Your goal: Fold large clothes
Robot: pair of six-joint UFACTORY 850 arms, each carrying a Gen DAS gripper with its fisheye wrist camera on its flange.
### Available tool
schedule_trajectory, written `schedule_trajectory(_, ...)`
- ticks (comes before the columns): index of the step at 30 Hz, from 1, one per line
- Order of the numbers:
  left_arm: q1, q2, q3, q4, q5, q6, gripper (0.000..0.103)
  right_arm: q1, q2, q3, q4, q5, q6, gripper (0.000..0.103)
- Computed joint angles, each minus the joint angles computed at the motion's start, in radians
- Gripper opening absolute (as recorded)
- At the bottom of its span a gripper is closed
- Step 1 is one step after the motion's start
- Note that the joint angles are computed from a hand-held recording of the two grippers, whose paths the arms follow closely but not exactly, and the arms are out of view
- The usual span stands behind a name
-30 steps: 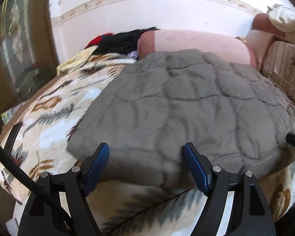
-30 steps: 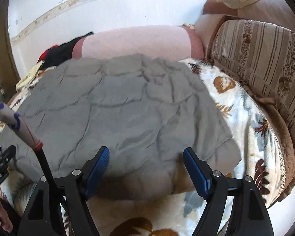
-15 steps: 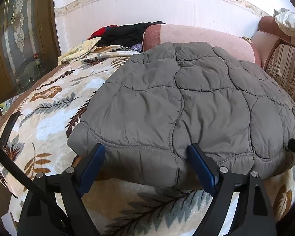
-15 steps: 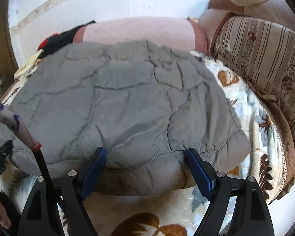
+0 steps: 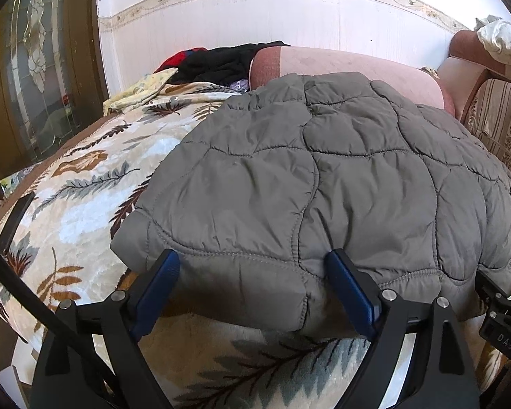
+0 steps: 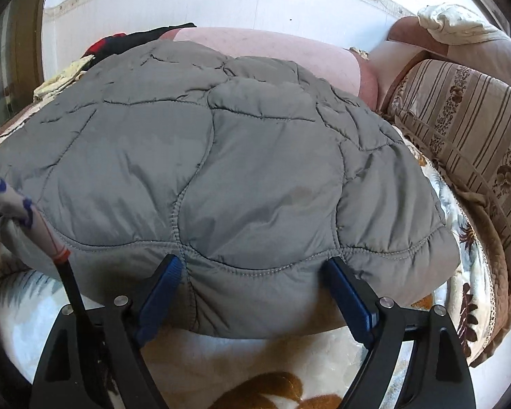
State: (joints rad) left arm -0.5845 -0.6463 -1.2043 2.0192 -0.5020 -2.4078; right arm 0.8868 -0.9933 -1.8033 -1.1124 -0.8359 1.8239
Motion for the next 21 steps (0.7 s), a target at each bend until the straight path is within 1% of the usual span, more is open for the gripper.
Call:
schedule_trajectory(4,-0.006,-0.001,0.0,0.002,-0.024,-0.009,0.089,0.002,0.004,0.002,-0.002,-0.004,0.016,0.091)
schedule_trajectory(6,-0.011,0.012,0.015,0.015,-0.037,-0.029,0.088,0.005,0.021,0.022,-0.026,-0.001,0.054,0.09)
schedule_trajectory(7,-0.014,0.023,0.028,0.029,-0.049,-0.052,0.088,0.009,0.034,0.039,-0.051,0.004,0.085,0.087)
schedule_trajectory(9,-0.017,0.052,0.059,0.086,-0.074,-0.13,0.088,0.019,0.081,0.106,-0.159,0.012,0.217,0.085)
schedule_trajectory(11,-0.02,0.065,0.069,0.075,-0.101,-0.14,0.088,0.03,0.12,0.155,-0.219,-0.048,0.31,0.085)
schedule_trajectory(12,-0.017,0.066,0.066,0.056,-0.095,-0.131,0.088,0.033,0.13,0.169,-0.227,-0.082,0.339,0.085)
schedule_trajectory(13,-0.01,0.063,0.056,0.027,-0.071,-0.114,0.088,0.032,0.14,0.182,-0.222,-0.115,0.364,0.085)
schedule_trajectory(14,0.002,0.058,0.043,0.0,-0.023,-0.112,0.088,0.025,0.153,0.198,-0.194,-0.136,0.387,0.085)
schedule_trajectory(15,0.009,0.056,0.038,-0.008,0.006,-0.121,0.088,0.017,0.163,0.213,-0.174,-0.13,0.407,0.085)
schedule_trajectory(17,0.017,0.042,0.019,-0.022,0.06,-0.111,0.088,-0.009,0.179,0.245,-0.132,-0.067,0.444,0.085)
schedule_trajectory(18,0.014,0.035,0.013,-0.034,0.062,-0.091,0.088,-0.029,0.182,0.255,-0.097,-0.01,0.449,0.085)
schedule_trajectory(19,0.006,0.023,0.003,-0.059,0.046,-0.052,0.088,-0.042,0.18,0.254,-0.073,0.031,0.439,0.085)
schedule_trajectory(20,0.0,0.017,0.002,-0.056,0.028,-0.045,0.088,-0.05,0.167,0.235,-0.043,0.044,0.397,0.086)
schedule_trajectory(21,-0.005,0.009,0.0,-0.05,0.009,-0.046,0.089,-0.049,0.153,0.213,-0.026,0.029,0.363,0.087)
